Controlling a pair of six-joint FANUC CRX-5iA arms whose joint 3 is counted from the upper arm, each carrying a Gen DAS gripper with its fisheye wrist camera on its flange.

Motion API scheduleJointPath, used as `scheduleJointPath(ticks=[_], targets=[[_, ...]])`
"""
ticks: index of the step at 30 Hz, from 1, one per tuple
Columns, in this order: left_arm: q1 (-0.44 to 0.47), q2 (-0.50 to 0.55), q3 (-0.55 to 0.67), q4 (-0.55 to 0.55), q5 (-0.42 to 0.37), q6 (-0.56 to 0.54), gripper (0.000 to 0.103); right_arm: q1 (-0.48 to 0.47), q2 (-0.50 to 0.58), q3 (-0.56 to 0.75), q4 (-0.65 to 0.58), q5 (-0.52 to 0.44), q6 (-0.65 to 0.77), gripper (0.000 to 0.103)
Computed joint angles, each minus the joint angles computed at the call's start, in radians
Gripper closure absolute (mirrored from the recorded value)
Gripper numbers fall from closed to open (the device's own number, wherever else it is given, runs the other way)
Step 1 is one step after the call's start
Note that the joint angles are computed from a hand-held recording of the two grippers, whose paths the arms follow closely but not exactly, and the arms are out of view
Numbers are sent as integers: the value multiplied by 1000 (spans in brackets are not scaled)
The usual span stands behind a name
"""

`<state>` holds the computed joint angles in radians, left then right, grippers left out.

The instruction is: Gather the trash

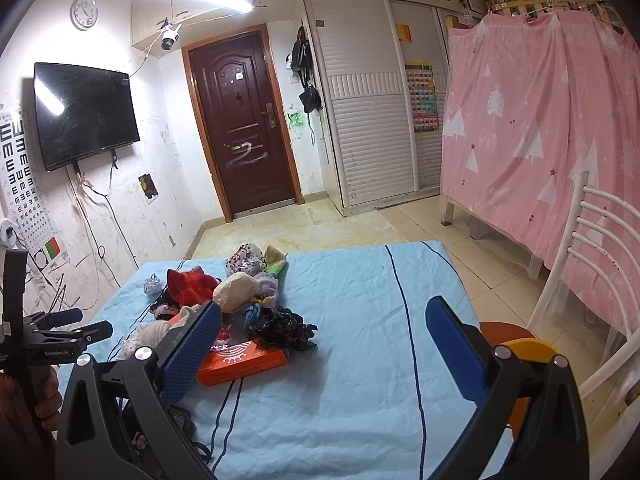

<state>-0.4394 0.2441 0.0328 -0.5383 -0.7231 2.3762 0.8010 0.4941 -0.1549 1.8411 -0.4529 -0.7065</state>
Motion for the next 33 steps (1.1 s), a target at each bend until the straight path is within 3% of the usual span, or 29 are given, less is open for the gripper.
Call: scheduleJointPath(ticks=[26,33], targets=[[18,29,4,45,18,-45,5,-20,28,35,-23,51,12,8],[19,31,4,46,18,-37,5,2,26,47,-107,33,107,8]])
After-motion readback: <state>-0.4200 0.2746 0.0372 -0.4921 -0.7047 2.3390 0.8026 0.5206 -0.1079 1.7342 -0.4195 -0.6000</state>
